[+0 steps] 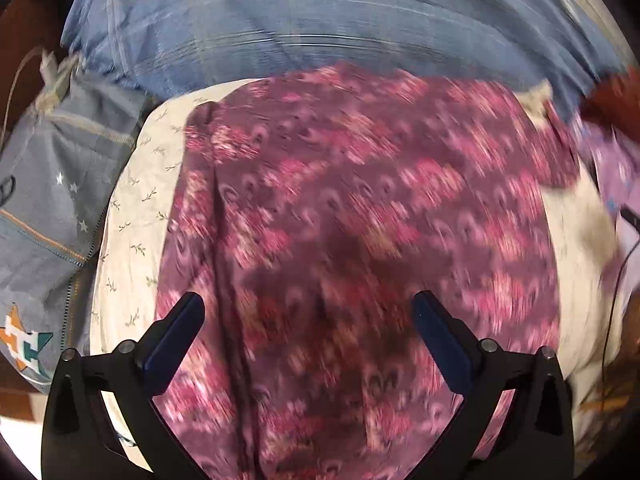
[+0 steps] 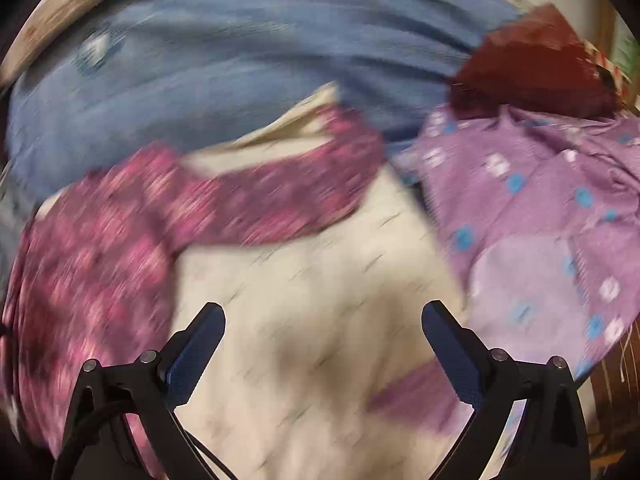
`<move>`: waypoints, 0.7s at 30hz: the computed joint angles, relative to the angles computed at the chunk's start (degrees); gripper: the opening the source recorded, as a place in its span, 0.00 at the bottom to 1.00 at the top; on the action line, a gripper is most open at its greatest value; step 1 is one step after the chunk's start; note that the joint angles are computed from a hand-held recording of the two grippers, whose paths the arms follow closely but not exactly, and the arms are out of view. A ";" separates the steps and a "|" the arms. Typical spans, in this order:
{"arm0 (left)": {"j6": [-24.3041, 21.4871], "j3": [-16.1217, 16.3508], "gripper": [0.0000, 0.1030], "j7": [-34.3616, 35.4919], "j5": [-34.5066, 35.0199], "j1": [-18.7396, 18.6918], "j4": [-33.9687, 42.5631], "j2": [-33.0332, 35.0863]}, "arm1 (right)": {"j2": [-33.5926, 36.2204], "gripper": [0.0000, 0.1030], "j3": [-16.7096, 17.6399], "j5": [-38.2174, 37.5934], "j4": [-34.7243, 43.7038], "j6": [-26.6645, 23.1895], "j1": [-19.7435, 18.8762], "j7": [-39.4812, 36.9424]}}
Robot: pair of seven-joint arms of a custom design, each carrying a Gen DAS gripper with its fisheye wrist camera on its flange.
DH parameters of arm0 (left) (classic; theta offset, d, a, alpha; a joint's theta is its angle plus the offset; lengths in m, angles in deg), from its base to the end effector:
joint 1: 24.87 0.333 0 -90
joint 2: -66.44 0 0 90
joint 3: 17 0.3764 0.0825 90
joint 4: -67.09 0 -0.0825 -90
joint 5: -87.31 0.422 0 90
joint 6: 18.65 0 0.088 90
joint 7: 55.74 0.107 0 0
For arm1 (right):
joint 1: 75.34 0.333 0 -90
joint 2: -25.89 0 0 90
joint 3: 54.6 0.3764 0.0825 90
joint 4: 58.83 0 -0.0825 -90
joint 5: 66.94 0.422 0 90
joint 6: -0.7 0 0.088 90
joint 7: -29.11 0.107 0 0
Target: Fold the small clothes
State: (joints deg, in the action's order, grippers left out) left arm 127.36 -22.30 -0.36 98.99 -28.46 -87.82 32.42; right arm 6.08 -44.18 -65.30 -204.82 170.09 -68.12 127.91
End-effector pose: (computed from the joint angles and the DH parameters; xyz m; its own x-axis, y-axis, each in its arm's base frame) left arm 0.3823 -0.0642 0.4844 0.2942 -0.9548 0.0423 -0.8449 -0.2805 -0.4554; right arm 0.4541 0.1486 0.5121 0.1667 -0.9838 -0.0663 -0.7302 -0.0780 -0.6788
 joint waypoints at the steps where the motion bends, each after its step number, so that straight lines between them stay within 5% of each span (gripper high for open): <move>1: 0.16 1.07 1.00 -0.06 -0.77 0.44 0.90 1.20 | 1.66 0.97 1.67 -2.20 2.14 0.34 -3.71 2.51; 5: -1.49 1.52 1.00 -4.08 0.13 5.77 5.59 7.17 | 9.20 0.97 8.45 -15.71 11.37 -0.82 -14.35 14.91; 10: -2.49 2.08 1.00 -7.49 2.09 9.17 9.45 14.19 | 22.05 0.97 7.75 -26.74 25.02 -5.94 -12.78 24.01; 16: -2.85 2.85 1.00 -8.81 1.84 10.44 11.52 20.17 | 37.21 0.94 4.01 -28.44 41.59 -14.43 -5.38 24.74; 18: -3.53 2.79 1.00 -9.32 2.37 10.82 12.21 21.74 | 41.40 0.70 1.09 -30.91 47.19 -19.89 -1.83 25.21; 19: -3.84 2.75 1.00 -9.59 2.65 10.95 12.40 22.37 | 42.63 0.48 1.10 -29.58 48.53 -21.00 -1.74 22.56; 21: -3.91 2.79 1.00 -9.72 3.00 11.08 12.52 23.14 | 43.09 0.33 2.66 -23.69 48.04 -17.90 -3.92 16.80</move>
